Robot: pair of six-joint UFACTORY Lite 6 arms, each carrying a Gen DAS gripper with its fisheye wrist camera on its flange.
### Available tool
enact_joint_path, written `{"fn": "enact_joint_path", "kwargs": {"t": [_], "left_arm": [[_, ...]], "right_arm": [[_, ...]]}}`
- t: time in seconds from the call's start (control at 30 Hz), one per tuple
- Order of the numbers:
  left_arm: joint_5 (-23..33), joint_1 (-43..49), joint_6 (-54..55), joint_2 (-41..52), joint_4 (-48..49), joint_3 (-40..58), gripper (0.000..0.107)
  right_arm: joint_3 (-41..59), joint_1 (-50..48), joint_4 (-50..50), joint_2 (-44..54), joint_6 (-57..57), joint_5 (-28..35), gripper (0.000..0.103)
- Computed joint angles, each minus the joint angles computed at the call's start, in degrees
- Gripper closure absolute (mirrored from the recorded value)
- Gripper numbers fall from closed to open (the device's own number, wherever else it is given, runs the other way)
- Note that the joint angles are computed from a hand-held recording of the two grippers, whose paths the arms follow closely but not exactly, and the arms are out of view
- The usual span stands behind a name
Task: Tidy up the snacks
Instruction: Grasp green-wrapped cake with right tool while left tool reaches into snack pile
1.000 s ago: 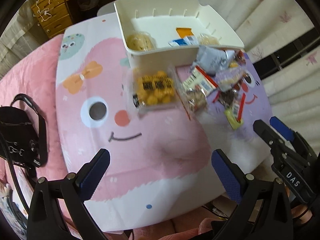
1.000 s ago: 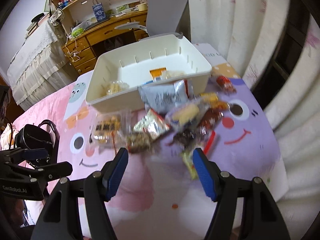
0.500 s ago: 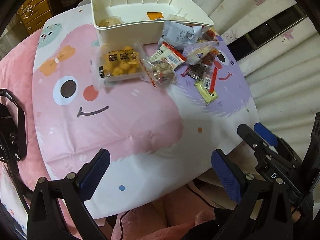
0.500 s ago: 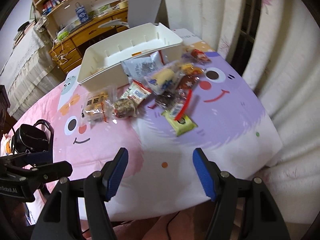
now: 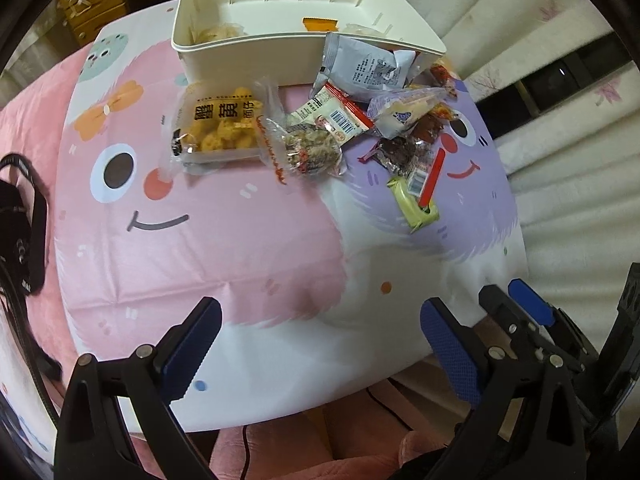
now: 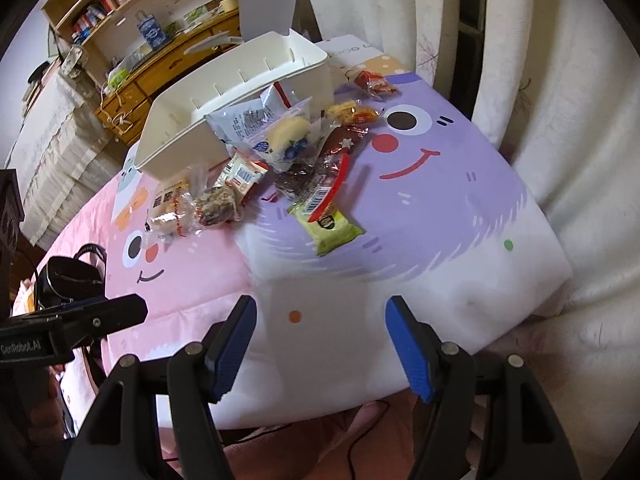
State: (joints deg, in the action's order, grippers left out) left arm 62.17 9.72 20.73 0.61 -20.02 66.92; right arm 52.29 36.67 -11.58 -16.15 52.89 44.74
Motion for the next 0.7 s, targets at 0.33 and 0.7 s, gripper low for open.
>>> {"fn": "enact_joint_path", "kwargs": {"t": [0.33, 0.7], "left_arm": [[-6.70, -10.50, -20.04, 6.83, 1.84, 3.89, 0.009], [-9.17, -15.68, -36.68, 19.34, 3.34, 15.09, 0.010]], "right_arm": [[1.71, -15.23, 19.51, 6.60, -47.14, -6.95, 0.036], [0.83, -25.60, 41.73, 15.29, -88.40, -12.11, 0.036]]}}
